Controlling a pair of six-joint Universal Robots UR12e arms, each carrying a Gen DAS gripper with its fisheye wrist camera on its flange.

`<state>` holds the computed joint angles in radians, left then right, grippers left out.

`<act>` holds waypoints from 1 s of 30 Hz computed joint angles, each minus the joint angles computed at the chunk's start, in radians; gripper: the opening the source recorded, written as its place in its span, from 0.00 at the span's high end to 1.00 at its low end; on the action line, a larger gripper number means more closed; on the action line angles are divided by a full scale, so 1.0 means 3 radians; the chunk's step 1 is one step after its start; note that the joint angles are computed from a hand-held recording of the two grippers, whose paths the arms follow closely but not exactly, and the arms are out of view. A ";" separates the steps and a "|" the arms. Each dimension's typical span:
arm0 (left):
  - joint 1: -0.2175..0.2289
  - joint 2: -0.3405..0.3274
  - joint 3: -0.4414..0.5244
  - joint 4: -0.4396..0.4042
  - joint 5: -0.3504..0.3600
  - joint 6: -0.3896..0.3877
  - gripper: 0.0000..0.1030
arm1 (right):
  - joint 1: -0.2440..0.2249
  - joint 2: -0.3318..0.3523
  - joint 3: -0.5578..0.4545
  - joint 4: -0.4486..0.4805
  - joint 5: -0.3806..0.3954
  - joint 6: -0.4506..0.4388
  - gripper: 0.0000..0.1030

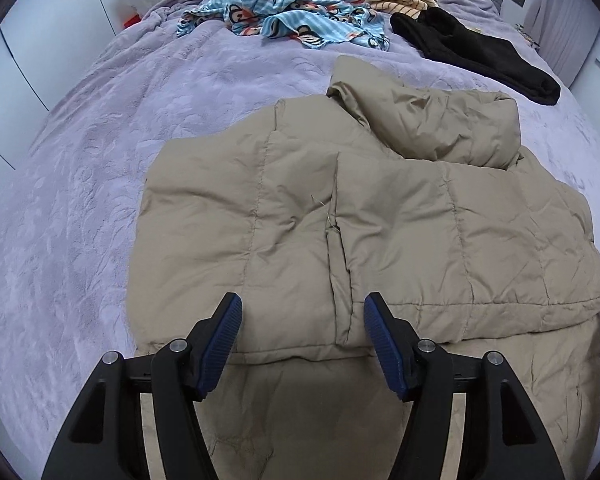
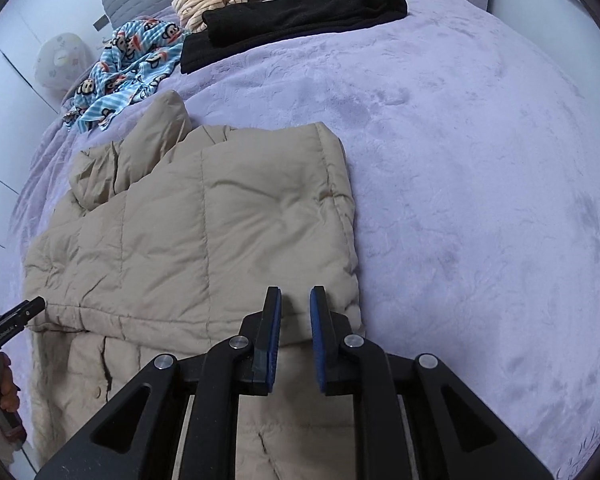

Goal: Fold large clothes

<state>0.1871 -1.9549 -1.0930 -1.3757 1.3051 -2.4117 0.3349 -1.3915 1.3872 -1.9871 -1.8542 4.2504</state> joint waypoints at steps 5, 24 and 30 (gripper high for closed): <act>0.0019 0.0063 -0.0027 -0.0111 0.0011 0.0010 0.37 | 0.0046 -0.0012 -0.0006 0.0078 0.0122 0.0065 0.83; 0.0068 0.0522 -0.0549 0.0015 0.0121 0.0059 0.02 | 0.0164 -0.0065 0.0115 -0.0154 0.0482 -0.0017 0.54; 0.0127 0.0617 -0.0634 -0.0132 0.0187 0.0062 0.02 | 0.0212 -0.0091 0.0157 -0.0214 0.0564 -0.0090 0.41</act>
